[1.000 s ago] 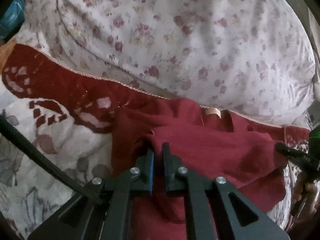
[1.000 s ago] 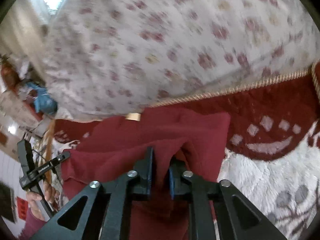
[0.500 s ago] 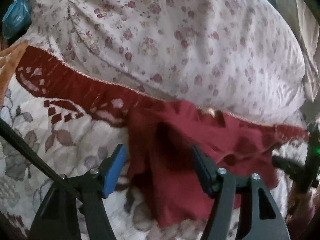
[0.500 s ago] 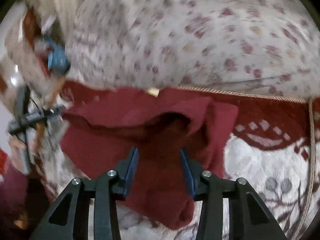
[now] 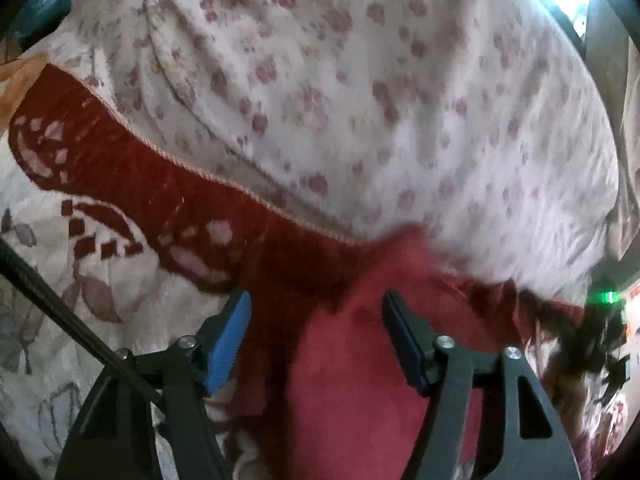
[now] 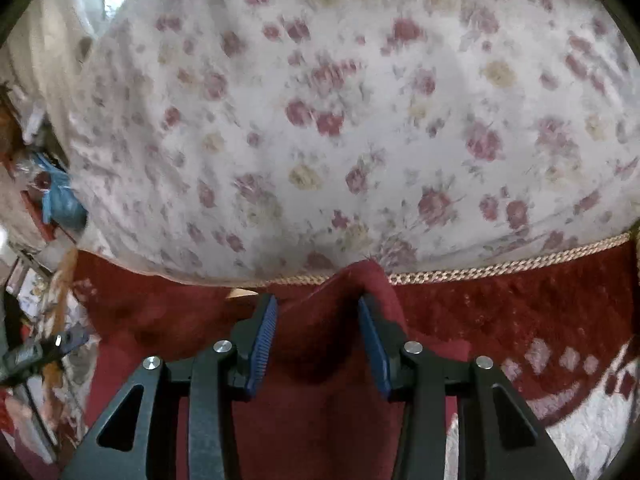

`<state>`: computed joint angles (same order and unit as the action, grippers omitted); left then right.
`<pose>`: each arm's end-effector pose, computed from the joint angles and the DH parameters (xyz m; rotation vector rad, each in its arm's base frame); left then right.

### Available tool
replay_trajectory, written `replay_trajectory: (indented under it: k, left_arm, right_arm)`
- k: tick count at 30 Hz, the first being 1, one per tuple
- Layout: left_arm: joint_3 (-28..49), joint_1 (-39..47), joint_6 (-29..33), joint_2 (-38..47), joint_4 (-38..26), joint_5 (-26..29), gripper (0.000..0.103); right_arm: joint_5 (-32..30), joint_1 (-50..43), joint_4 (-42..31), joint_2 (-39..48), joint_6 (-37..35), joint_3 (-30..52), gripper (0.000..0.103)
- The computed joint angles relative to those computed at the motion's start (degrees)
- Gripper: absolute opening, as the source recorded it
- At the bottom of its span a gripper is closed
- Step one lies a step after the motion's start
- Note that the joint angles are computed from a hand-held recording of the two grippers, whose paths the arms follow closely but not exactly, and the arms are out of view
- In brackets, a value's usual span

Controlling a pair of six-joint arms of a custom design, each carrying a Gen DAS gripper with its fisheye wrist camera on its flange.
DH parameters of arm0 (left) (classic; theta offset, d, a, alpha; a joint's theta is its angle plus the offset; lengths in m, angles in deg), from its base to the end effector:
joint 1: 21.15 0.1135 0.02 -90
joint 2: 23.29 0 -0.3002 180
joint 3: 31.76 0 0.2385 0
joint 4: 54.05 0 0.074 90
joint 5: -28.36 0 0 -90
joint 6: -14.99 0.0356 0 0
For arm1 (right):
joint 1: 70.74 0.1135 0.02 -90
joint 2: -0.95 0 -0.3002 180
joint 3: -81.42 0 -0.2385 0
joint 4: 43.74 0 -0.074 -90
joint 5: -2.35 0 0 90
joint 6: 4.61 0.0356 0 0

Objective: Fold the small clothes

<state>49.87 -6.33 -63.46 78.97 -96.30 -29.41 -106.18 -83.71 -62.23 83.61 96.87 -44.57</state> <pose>0.3475 0.0723 0.2302 0.1029 2.5070 -0.5664 0.2600 -0.0483 0.2179 0.3529 2.3440 0.3738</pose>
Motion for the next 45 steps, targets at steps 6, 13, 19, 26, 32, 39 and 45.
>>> replay_trajectory:
  k: [6,13,19,26,32,39,45]
  left_arm:
    - [-0.83,-6.89,-1.04,3.57,4.43,-11.68,0.071]
    - [3.26,-9.01,-0.29,10.21,2.34,-17.11,0.074]
    - [-2.09,-0.83,12.90,0.33,-4.50,-7.53,0.074]
    - [-9.97,9.21,29.41,-5.96,-12.29,-0.50,0.077]
    - [-15.85,8.65,32.68,-6.07,-7.84,-0.79,0.074]
    - [-16.77,8.92,37.80,-9.58,-10.22,-3.98,0.009]
    - [-15.80,12.71,37.14,-4.99,-10.75,-3.91,0.009]
  right_arm:
    - [10.83,4.62,-4.81,1.09,-5.24,-0.45,0.052]
    - [11.58,2.21,-4.50,11.79,0.71,3.80,0.054]
    - [4.59,-2.50,-14.38,-12.31,-4.48,-5.87,0.070]
    - [1.53,-2.75,-30.29,-33.35,-11.24,-13.44,0.071]
    - [3.43,2.22,-26.75,-35.30,-6.37,-19.13,0.063]
    - [7.68,8.23,-29.15,-37.44,-2.72,-15.84,0.011]
    - [6.70,3.42,-31.60,-36.62,-5.60,-17.26,0.008]
